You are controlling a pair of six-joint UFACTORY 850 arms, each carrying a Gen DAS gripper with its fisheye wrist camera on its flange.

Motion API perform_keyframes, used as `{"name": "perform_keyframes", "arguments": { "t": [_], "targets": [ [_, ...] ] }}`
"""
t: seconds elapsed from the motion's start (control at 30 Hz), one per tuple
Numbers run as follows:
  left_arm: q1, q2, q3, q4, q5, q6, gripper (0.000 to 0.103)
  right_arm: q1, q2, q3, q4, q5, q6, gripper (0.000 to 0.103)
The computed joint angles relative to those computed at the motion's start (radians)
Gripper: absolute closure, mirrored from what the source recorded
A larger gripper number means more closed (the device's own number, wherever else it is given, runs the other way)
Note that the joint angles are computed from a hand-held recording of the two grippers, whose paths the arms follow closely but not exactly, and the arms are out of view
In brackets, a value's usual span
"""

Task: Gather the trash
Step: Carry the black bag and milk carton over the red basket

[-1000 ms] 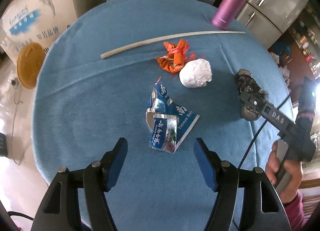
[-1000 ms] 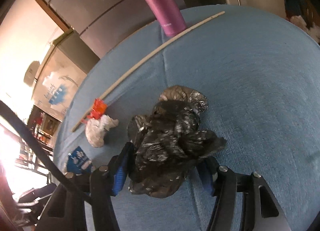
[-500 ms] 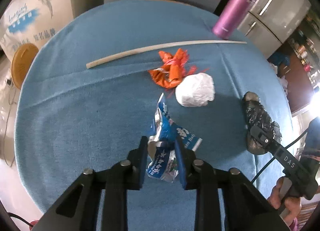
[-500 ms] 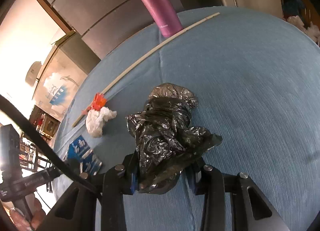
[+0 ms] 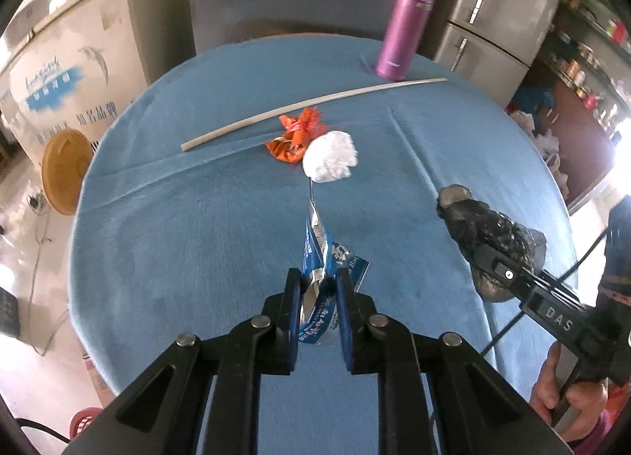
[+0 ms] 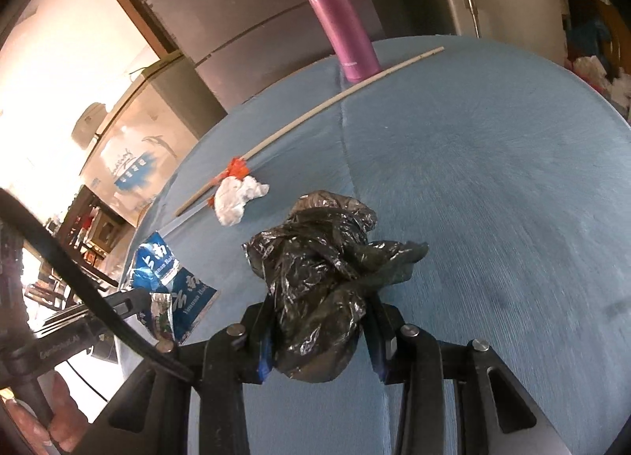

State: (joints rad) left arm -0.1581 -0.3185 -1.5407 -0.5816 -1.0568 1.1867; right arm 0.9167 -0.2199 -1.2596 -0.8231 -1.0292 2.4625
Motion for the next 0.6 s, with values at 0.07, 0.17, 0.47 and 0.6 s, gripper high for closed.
{"name": "perform_keyframes", "arguments": {
  "t": [0.07, 0.17, 0.47, 0.6],
  "targets": [
    [0.014, 0.038, 0.038, -0.013, -0.004, 0.037, 0.085, 0.018, -0.003, -0.013, 0.001, -0.024, -0.003, 0.064],
    [0.047, 0.087, 0.086, -0.021, -0.025, 0.082, 0.085, 0.044, -0.001, -0.02, 0.002, -0.045, 0.006, 0.063],
    [0.128, 0.206, 0.204, -0.019, -0.046, 0.157, 0.085, 0.124, -0.025, -0.058, 0.012, -0.068, 0.012, 0.063],
    [0.165, 0.237, 0.237, -0.024, -0.06, 0.181, 0.085, 0.147, -0.044, -0.086, -0.001, -0.068, 0.008, 0.063]
  ]
}}
